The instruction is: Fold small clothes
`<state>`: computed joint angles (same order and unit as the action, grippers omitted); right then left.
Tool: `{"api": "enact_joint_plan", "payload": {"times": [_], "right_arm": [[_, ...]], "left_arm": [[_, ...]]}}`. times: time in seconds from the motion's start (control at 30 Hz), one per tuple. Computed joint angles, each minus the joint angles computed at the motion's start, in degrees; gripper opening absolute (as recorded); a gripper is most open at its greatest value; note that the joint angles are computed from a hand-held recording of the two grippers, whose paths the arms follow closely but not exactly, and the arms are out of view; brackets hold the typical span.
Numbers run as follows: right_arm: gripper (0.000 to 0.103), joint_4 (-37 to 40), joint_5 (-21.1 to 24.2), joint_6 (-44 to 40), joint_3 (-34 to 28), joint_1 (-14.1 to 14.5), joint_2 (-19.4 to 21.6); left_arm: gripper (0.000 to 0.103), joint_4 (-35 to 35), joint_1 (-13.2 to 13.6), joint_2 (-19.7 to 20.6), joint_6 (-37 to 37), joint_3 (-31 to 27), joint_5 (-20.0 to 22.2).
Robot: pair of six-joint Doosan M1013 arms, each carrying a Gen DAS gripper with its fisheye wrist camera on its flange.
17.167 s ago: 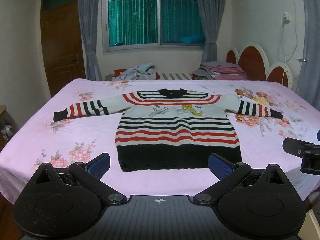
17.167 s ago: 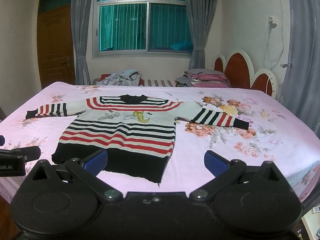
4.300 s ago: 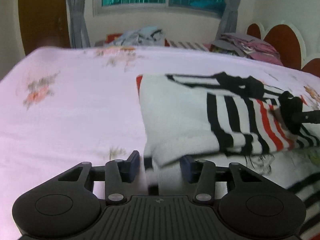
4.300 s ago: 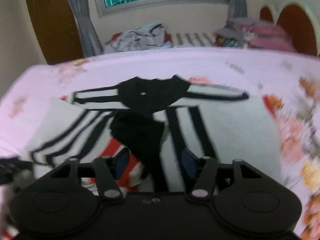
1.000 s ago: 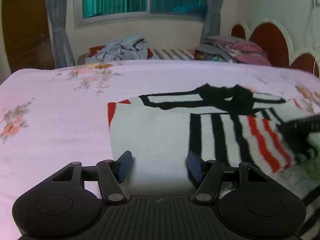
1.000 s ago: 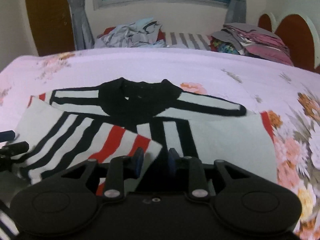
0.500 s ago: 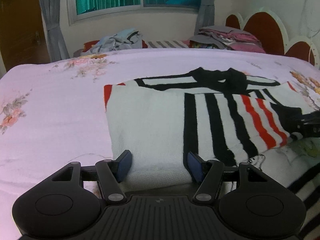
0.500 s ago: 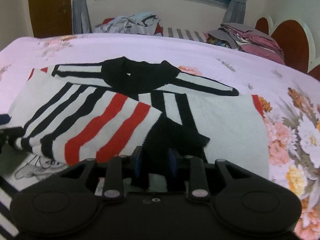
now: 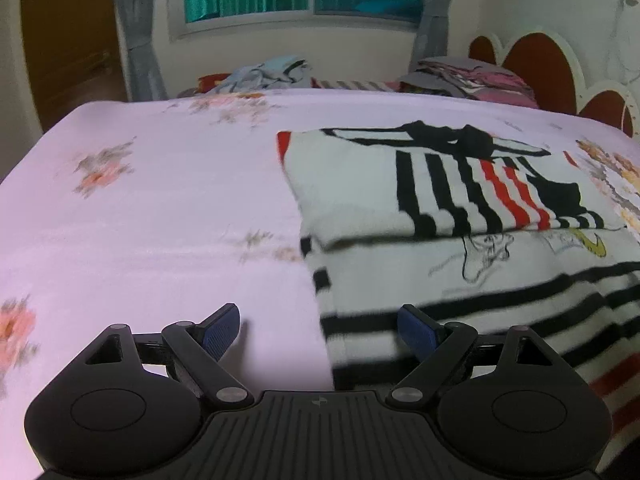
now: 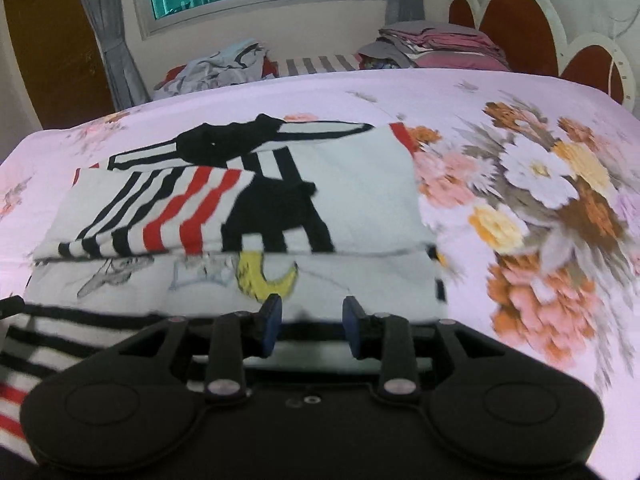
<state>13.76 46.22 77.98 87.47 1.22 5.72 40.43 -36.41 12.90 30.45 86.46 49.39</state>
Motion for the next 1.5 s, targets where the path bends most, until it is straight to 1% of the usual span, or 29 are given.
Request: {"api": "enact_joint_plan", "payload": {"times": [0.13, 0.27, 0.47, 0.5, 0.57, 0.63, 0.7, 0.73, 0.77, 0.83, 0.93, 1.0, 1.13, 1.2, 1.23, 1.27, 1.3, 1.33, 1.37, 1.4, 1.43, 1.47, 1.5], "right_arm": [[0.033, 3.8, 0.6, -3.4, 2.0, -1.4, -2.1], [0.034, 7.8, 1.4, -8.5, 4.1, -2.9, -4.3], [0.036, 12.0, 3.6, -13.9, 7.9, -6.6, -8.1], [0.037, 12.5, 4.3, -14.6, 8.5, -7.4, -8.8], [0.048, 13.8, 6.0, -15.8, 9.4, -8.8, -9.8], [0.05, 16.0, 8.1, -17.8, 10.6, -10.6, -10.8], [0.051, 17.9, 10.6, -19.1, 11.5, -12.2, -11.4], [0.051, 18.7, 11.6, -19.3, 12.1, -12.8, -11.7], [0.051, 19.1, 12.2, -19.1, 12.5, -13.2, -11.9], [0.051, 20.2, 13.4, -18.5, 13.4, -14.3, -12.3], [0.051, 21.6, 14.5, -17.2, 14.3, -15.9, -12.4], [0.051, 22.7, 15.3, -15.6, 14.5, -16.9, -11.8], [0.052, 29.9, 19.8, -14.7, 14.6, -19.6, -10.0], [0.048, 32.9, 23.6, -14.3, 14.2, -20.4, -8.9], [0.045, 33.7, 25.6, -14.4, 13.9, -20.6, -8.5], [0.044, 33.9, 26.6, -14.8, 13.9, -20.6, -8.4], [0.043, 33.7, 26.8, -15.6, 14.1, -20.5, -8.7], [0.041, 34.0, 27.4, -16.1, 14.3, -20.6, -8.9], [0.038, 34.8, 28.6, -16.4, 14.4, -20.8, -8.8], [0.036, 35.3, 29.5, -16.4, 14.4, -21.0, -8.6], [0.032, 35.3, 29.6, -16.5, 14.4, -20.9, -8.5], [0.026, 35.1, 29.3, -16.5, 14.3, -20.8, -8.4], [0.021, 34.8, 28.9, -16.2, 14.2, -20.7, -8.2]], "left_arm": [[0.085, 2.6, -2.2, -1.1, -3.6, 1.0, 2.5], [0.085, 5.0, -5.0, -1.9, -6.4, 1.5, 5.0], [0.085, 6.4, -9.4, -3.6, -9.6, 3.2, 9.2], [0.085, 6.4, -10.0, -4.0, -10.0, 3.6, 9.6], [0.085, 5.7, -11.2, -5.0, -11.5, 4.7, 10.5], [0.085, 4.5, -12.1, -6.3, -13.9, 6.2, 10.4], [0.085, 2.2, -12.5, -8.0, -16.4, 8.2, 8.8], [0.084, 0.6, -12.5, -9.0, -18.0, 9.4, 7.2], [0.07, -0.9, -12.4, -9.9, -19.2, 10.6, 5.0], [0.053, -4.6, -11.9, -11.3, -20.9, 12.5, 1.4], [0.053, -5.1, -11.8, -12.7, -25.8, 14.9, -3.1], [0.053, -7.0, -11.1, -13.3, -27.6, 16.3, -7.9], [0.053, -11.1, -9.0, -13.0, -27.1, 17.5, -15.1], [0.053, -19.8, -6.7, -13.2, -23.0, 18.7, -21.8], [0.052, -24.6, -6.0, -13.4, -20.0, 19.3, -24.3], [0.052, -27.7, -5.7, -13.3, -17.9, 19.6, -25.6], [0.052, -27.7, -6.0, -13.3, -17.3, 19.7, -25.8], [0.048, -25.3, -6.5, -13.2, -19.2, 19.7, -25.4], [0.046, -22.5, -6.9, -13.2, -22.5, 19.9, -25.2], [0.046, -20.1, -7.0, -13.3, -26.5, 20.5, -26.2], [0.043, -17.1, -7.0, -13.4, -31.5, 21.1, -27.6], [0.037, -15.6, -7.0, -13.3, -33.5, 21.2, -27.6], [0.033, -15.5, -7.0, -12.9, -32.7, 20.7, -26.6]]}}
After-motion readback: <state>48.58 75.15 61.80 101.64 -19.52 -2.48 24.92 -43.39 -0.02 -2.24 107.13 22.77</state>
